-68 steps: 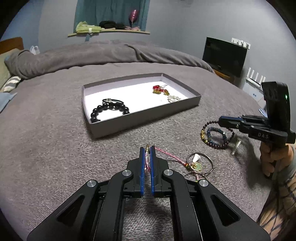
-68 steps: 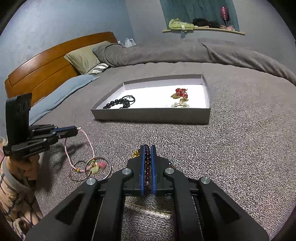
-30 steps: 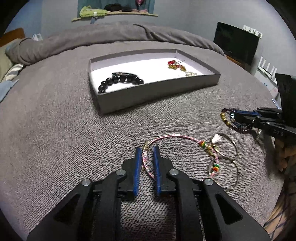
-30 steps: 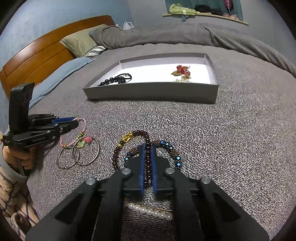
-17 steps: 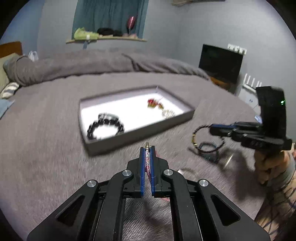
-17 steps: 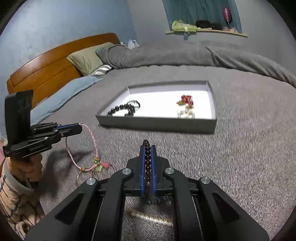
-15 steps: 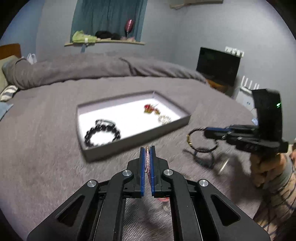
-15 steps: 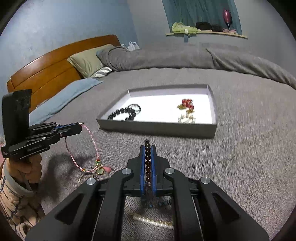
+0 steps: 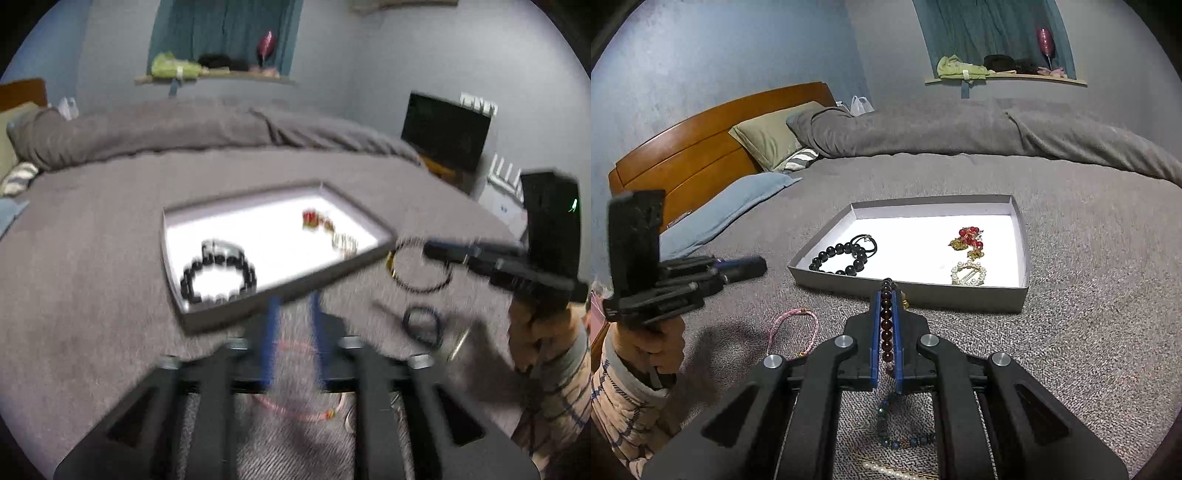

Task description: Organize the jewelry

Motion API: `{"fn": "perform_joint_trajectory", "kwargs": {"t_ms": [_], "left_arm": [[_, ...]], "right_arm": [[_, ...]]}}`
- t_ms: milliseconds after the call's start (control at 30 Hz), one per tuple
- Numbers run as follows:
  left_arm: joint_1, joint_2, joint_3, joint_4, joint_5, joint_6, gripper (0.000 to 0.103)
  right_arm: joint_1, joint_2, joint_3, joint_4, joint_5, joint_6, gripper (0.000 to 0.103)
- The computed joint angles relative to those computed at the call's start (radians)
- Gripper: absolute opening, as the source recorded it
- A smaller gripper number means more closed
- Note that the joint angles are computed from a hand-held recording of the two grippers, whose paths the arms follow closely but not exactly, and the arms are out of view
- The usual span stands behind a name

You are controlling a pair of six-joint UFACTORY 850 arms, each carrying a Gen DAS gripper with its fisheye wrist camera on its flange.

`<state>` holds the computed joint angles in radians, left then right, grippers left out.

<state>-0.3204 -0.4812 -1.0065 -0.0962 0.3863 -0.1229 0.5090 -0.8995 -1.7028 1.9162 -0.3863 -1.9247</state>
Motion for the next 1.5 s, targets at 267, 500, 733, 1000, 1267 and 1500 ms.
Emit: {"fn": "perform_joint_trajectory", "kwargs": {"t_ms": [267, 500, 733, 1000, 1267, 1500], "left_arm": [[0.001, -0.095, -0.072, -0.235, -0.15, 0.218, 0.042], [0.0, -0.116, -0.089, -0.372, -0.177, 0.352, 0.004], [-0.007, -0.058, -0.039, -0.265, -0.077, 0.239, 0.003], [-0.02, 0.024, -0.002, -0.179, 0.04, 0.166, 0.003], [0.004, 0.032, -0.055, -0.049, 0.072, 0.042, 0.003], [0.02, -0.017, -0.136, 0.061, 0.075, -0.091, 0.003]], "right_arm": [[0.003, 0.012, 0.018, 0.026, -0.009, -0.031, 0.006], [0.005, 0.013, 0.02, 0.037, -0.01, -0.038, 0.006], [0.003, 0.016, 0.023, 0.063, -0.012, -0.054, 0.006], [0.005, 0.002, -0.009, 0.038, -0.004, -0.025, 0.006], [0.001, -0.046, -0.127, -0.027, 0.006, 0.056, 0.006], [-0.006, -0.142, -0.3, -0.234, 0.024, 0.294, 0.006]]}}
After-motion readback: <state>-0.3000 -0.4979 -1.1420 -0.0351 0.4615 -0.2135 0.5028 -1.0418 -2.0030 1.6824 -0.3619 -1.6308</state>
